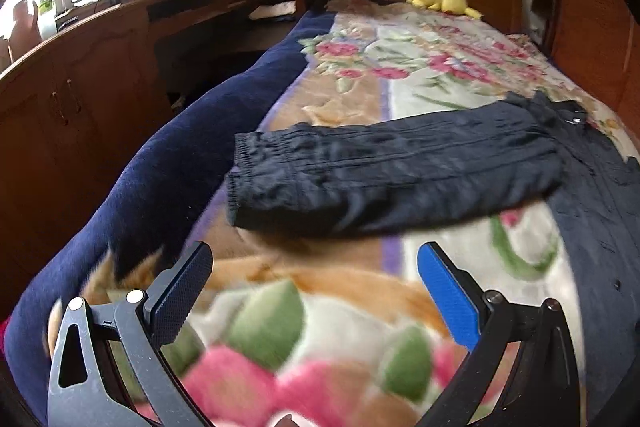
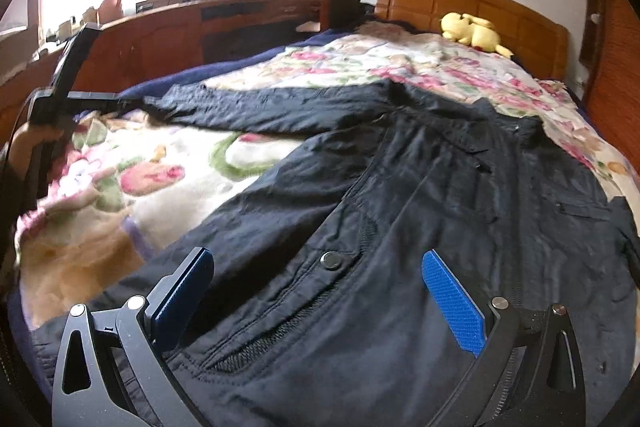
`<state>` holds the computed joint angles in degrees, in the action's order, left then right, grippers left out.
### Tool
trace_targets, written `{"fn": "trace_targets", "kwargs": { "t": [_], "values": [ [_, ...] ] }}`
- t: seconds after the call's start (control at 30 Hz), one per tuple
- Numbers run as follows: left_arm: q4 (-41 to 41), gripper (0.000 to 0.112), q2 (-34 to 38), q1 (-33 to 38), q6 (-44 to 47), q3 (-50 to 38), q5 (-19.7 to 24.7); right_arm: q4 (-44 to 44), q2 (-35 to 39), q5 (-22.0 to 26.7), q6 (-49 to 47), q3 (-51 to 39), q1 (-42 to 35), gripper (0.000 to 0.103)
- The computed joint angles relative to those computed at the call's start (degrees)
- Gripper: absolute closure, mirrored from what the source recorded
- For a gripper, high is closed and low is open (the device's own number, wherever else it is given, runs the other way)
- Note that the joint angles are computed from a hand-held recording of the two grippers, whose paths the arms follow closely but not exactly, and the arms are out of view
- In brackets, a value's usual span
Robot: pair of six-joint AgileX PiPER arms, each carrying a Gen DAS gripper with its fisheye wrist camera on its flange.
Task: Fold large clothes
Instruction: 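Reach the left gripper to the black jacket's sleeve cuff and close on it, then carry the held sleeve across the jacket body and open the left gripper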
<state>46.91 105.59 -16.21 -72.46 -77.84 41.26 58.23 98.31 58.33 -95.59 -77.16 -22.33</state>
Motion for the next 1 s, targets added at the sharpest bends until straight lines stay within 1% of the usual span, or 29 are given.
{"fn": "trace_targets", "kwargs": {
  "t": [0.1,0.2,0.27,0.3,0.37,0.4,0.43,0.47,0.5,0.53,0.57,0.6,0.63,0.67,0.7,0.77,0.87,0.97,1.0],
  "values": [
    [-1.6,0.010,1.8,3.4,1.6,-1.1,-1.3,-0.2,0.4,-2.2,-1.3,1.2,1.1,0.000],
    [-3.6,0.016,3.6,6.3,3.4,-2.6,-2.3,-1.6,1.7,-1.6,0.7,-0.7,1.2,0.000],
    [-5.4,0.025,4.5,7.8,4.4,-3.5,-3.2,-1.3,1.9,-2.9,1.1,0.0,2.3,0.000],
    [-6.5,0.027,4.7,8.7,4.8,-3.5,-4.4,-1.4,2.1,-3.0,1.2,-0.1,2.3,0.000],
    [-8.9,0.040,4.7,10.2,5.4,-3.2,-6.7,-1.0,2.4,-4.0,0.9,0.3,3.1,0.000],
    [-9.9,0.044,4.7,10.8,5.4,-3.0,-7.8,-0.9,2.3,-4.3,0.6,0.5,3.2,0.000],
    [-10.7,0.053,4.9,11.2,5.3,-2.9,-8.4,-0.9,2.3,-4.4,0.5,0.5,3.3,0.000],
    [-11.4,0.059,5.1,11.6,5.4,-3.0,-8.9,-0.9,2.3,-4.5,0.4,0.6,3.4,0.000],
    [-12.2,0.060,5.4,11.9,5.5,-3.0,-9.4,-0.8,2.2,-4.5,0.3,0.8,3.3,0.000],
    [-12.9,0.066,5.8,12.1,5.9,-3.2,-9.7,-0.9,2.3,-4.4,0.4,0.7,3.4,0.000],
    [-13.8,0.077,6.1,12.3,6.5,-3.2,-10.4,-1.0,2.4,-4.3,0.6,0.6,3.4,0.000],
    [-14.4,0.085,6.4,12.3,7.0,-3.4,-10.8,-1.1,2.6,-4.1,0.9,0.3,3.4,0.000],
    [-14.4,0.102,7.0,12.0,7.4,-4.1,-9.9,-1.2,2.9,-3.7,1.0,-0.1,3.2,0.000],
    [-14.9,0.108,7.5,11.4,8.9,-5.1,-8.7,-1.4,3.2,-3.4,1.4,-0.5,3.1,0.000],
    [-15.1,0.109,7.7,10.7,10.2,-6.1,-7.7,-1.4,3.3,-3.2,1.5,-0.6,3.0,0.000],
    [-13.3,0.110,7.8,8.4,10.9,-8.5,-4.1,-1.1,3.5,-2.9,1.5,-0.7,2.8,0.000],
    [-11.2,0.110,5.9,4.7,11.6,-11.8,-0.7,-0.4,3.6,-2.5,1.1,-0.6,2.5,0.000],
    [-10.7,0.110,5.3,0.7,14.5,-18.9,4.8,0.1,3.9,-1.9,1.2,-0.8,2.0,0.000],
    [-10.4,0.110,6.0,-1.0,16.0,-22.9,7.9,-0.1,4.2,-1.4,1.7,-1.3,1.9,0.000]
  ]
}}
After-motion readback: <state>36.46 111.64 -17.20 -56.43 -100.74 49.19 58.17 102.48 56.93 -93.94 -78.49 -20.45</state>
